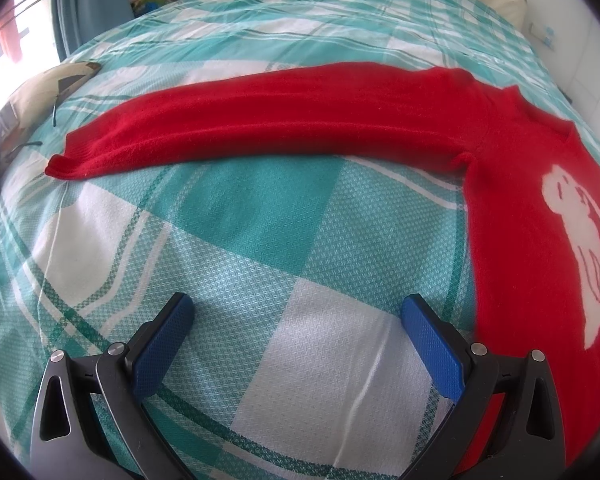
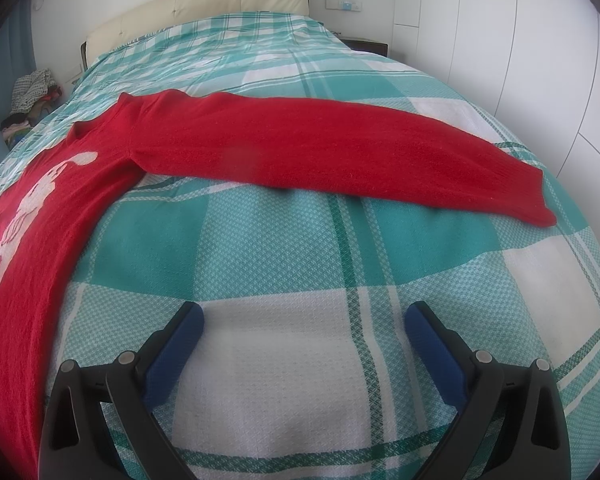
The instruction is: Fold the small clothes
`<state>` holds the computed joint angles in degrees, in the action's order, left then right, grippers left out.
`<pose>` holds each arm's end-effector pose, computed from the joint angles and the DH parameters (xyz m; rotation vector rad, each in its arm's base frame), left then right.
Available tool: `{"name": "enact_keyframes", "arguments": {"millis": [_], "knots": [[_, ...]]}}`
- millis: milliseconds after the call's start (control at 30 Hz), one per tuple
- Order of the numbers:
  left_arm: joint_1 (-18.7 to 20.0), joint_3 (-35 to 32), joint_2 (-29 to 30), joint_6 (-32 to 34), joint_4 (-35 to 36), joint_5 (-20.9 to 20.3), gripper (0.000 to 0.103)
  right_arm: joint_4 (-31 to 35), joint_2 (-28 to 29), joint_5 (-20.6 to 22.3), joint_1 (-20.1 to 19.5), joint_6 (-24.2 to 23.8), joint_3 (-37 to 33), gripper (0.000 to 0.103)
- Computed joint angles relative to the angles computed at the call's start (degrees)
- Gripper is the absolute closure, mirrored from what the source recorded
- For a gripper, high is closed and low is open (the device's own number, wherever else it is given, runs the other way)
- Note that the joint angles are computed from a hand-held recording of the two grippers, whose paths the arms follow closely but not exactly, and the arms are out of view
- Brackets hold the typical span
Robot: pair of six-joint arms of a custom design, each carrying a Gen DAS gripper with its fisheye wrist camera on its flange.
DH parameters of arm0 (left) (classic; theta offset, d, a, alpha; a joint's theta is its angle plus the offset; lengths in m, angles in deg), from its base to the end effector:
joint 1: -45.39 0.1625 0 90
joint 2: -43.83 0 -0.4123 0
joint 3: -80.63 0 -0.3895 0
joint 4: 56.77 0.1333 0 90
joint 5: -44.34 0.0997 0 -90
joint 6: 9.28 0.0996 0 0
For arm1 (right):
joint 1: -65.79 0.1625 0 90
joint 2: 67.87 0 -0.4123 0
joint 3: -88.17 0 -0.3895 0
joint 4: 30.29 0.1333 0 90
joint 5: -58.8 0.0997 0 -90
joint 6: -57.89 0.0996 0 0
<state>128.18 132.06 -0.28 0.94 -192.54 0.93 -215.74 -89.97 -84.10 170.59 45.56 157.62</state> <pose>0.1032 -0.8225 0.4082 0.0069 2.2381 -0.7465 0.2455 -0.7183 0.0652 0.0387 -2.1195 0.9455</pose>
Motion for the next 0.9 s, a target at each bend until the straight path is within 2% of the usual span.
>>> {"name": "enact_keyframes", "arguments": {"millis": [100, 300, 367, 467, 533, 600, 633, 700, 733, 833, 900], "knots": [[-0.5, 1.2, -1.1, 1.9, -2.3, -1.4, 0.001, 0.0, 0.0, 0.3, 0.0, -0.1, 0.0, 0.001], [-2.1, 7.5, -3.7, 13.2, -21.2, -5.3, 0.001, -0.2, -2.1, 3.0, 0.0, 1.5, 2.5, 0.001], [-2.2, 8.2, -3.9, 14.9, -23.6, -5.7, 0.001, -2.1, -4.1, 6.9, -0.2, 3.2, 5.2, 0.001], [-2.2, 7.4, -3.3, 16.4, -25.1, -5.0, 0.001, -12.5, -9.1, 17.3, -1.2, 6.2, 11.8, 0.002], [-1.9, 6.4, -3.1, 15.1, -24.3, -5.5, 0.001, -18.2, -12.4, 21.4, -2.4, 9.8, 15.2, 0.002], [-1.5, 5.7, -3.3, 12.4, -22.2, -6.3, 0.001, -19.7, -16.0, 23.2, -4.3, 16.9, 18.1, 0.003], [-1.3, 5.4, -3.4, 11.1, -21.2, -6.6, 0.001, -19.2, -17.7, 23.5, -5.2, 21.5, 19.4, 0.005], [-1.0, 4.9, -3.5, 8.7, -19.7, -7.1, 0.001, -16.4, -20.7, 26.1, -7.5, 29.9, 21.9, 0.017], [-0.9, 4.6, -3.4, 7.9, -19.1, -7.2, 0.001, -14.4, -21.7, 27.4, -8.4, 32.8, 22.3, 0.018], [-0.8, 4.1, -3.1, 6.8, -18.2, -6.7, 0.001, -11.8, -22.2, 28.2, -10.0, 38.0, 22.7, 0.023], [-0.6, 4.1, -3.1, 6.2, -17.4, -6.6, 0.001, -13.1, -21.7, 28.5, -10.7, 40.0, 22.4, 0.029]]}}
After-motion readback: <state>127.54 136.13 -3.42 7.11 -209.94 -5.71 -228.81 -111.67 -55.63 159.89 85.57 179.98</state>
